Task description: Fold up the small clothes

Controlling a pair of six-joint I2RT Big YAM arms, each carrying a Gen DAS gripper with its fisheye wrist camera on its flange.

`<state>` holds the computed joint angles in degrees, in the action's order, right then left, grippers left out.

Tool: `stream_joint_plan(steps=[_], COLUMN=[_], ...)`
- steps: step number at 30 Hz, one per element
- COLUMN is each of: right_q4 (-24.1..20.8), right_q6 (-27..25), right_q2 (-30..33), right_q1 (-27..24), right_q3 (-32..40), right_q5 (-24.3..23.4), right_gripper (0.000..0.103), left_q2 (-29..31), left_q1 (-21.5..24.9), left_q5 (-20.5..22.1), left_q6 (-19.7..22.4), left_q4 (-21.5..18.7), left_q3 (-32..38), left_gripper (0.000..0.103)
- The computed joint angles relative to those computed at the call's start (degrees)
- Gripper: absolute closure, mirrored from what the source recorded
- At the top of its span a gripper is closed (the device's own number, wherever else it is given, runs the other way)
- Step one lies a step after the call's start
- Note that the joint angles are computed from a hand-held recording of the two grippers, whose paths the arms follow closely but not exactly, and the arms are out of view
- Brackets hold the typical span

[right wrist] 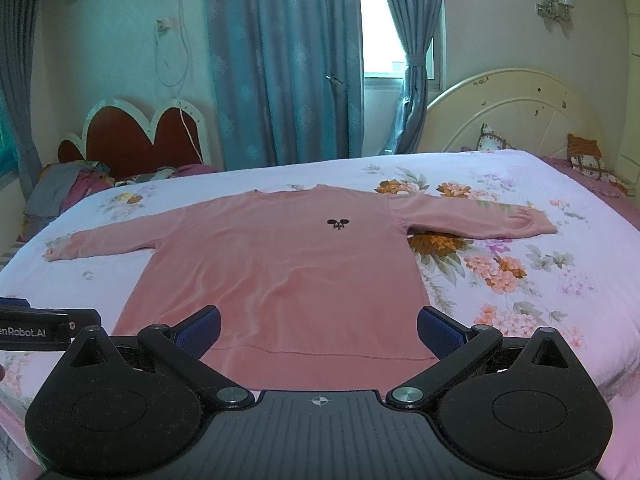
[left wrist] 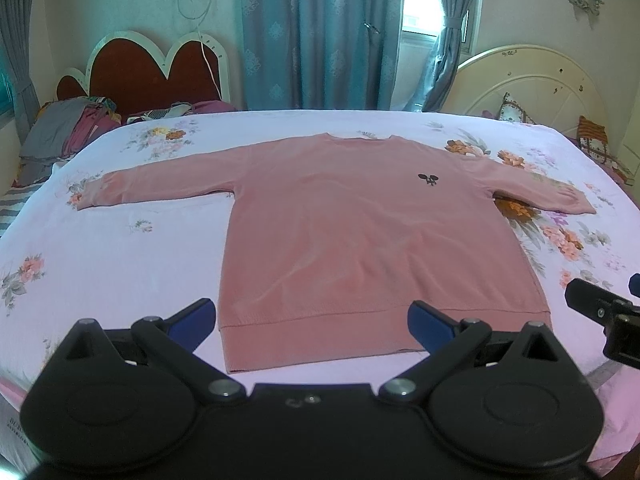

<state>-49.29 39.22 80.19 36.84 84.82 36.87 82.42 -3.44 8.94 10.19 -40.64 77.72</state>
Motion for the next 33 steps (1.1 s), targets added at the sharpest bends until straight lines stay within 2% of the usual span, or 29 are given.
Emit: stream_joint_plan(steps=[21, 27, 33], right_q4=[4.02, 6.25, 10.36], right_q6=[-3.66, -5.71, -9.53], right_q2=[0.52, 1.72, 3.26], right_q1=[-2.83, -6.47, -11.26], right_q3=[-1.46, -1.34, -1.49], right_q5=[0.26, -1.75, -4.85], right_gripper=[0.000, 0.000, 0.000], left_q2=[5.09, 7.72, 12.34], left_q1=[-0.33, -1.95, -3.93], left_q5=[-1.17, -3.12, -5.46], left_q6=[-0.15, -1.35, -2.89], left_q4=[2.03, 2.59, 3.04], left_q3=[3.74, 5.82, 10.51], left_gripper=[0.001, 0.001, 0.001])
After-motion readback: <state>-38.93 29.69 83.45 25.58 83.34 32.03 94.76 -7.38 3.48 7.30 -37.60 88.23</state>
